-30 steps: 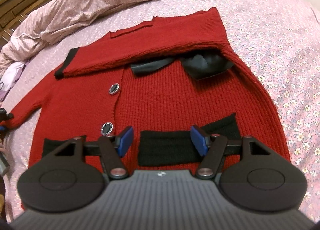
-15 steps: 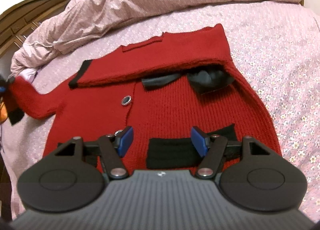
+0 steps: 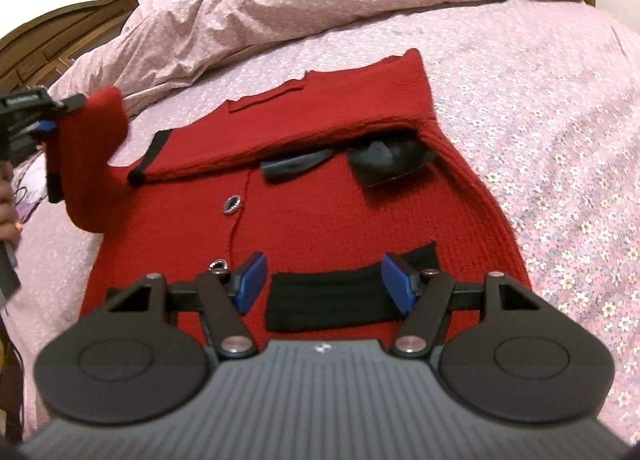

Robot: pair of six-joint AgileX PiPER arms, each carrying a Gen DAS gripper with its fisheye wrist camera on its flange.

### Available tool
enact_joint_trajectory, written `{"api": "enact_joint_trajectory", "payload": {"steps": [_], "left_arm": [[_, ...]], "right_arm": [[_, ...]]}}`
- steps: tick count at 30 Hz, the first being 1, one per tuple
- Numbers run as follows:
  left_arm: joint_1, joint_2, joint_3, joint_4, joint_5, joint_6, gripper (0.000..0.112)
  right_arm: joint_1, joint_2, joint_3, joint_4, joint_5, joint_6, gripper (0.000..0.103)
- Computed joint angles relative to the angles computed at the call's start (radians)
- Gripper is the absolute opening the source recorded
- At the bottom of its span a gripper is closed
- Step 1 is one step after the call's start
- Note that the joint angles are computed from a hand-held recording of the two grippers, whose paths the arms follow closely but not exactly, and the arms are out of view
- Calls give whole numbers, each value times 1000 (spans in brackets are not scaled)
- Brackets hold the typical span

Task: Fold small clothes
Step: 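Carry the sleeve across the cardigan body with the left gripper and open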

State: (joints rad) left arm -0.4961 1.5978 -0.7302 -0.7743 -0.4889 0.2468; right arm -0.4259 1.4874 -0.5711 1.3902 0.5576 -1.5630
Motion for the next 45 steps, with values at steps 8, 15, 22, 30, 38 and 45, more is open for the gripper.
{"api": "enact_joint_trajectory", "payload": {"steps": [8, 15, 22, 30, 38, 45], "left_arm": [[-123, 184, -104, -155, -2, 183, 17], [-163, 276, -194, -286, 44, 338, 19], [-199, 323, -247, -653, 66, 655, 49], [-220, 208, -102, -634, 130, 659, 63], [-217, 26, 93, -637, 85, 596, 64], [-102, -86, 177, -786, 76, 706, 64]], "right_arm": [[-56, 22, 15, 40, 36, -67, 66], [-70, 47, 16, 65, 40, -107, 66], [-83, 61, 14, 59, 40, -98, 66], [-52, 43, 14, 50, 21, -87, 66], [56, -13, 4, 19, -19, -49, 66], [210, -34, -27, -3, -61, -6, 66]]}}
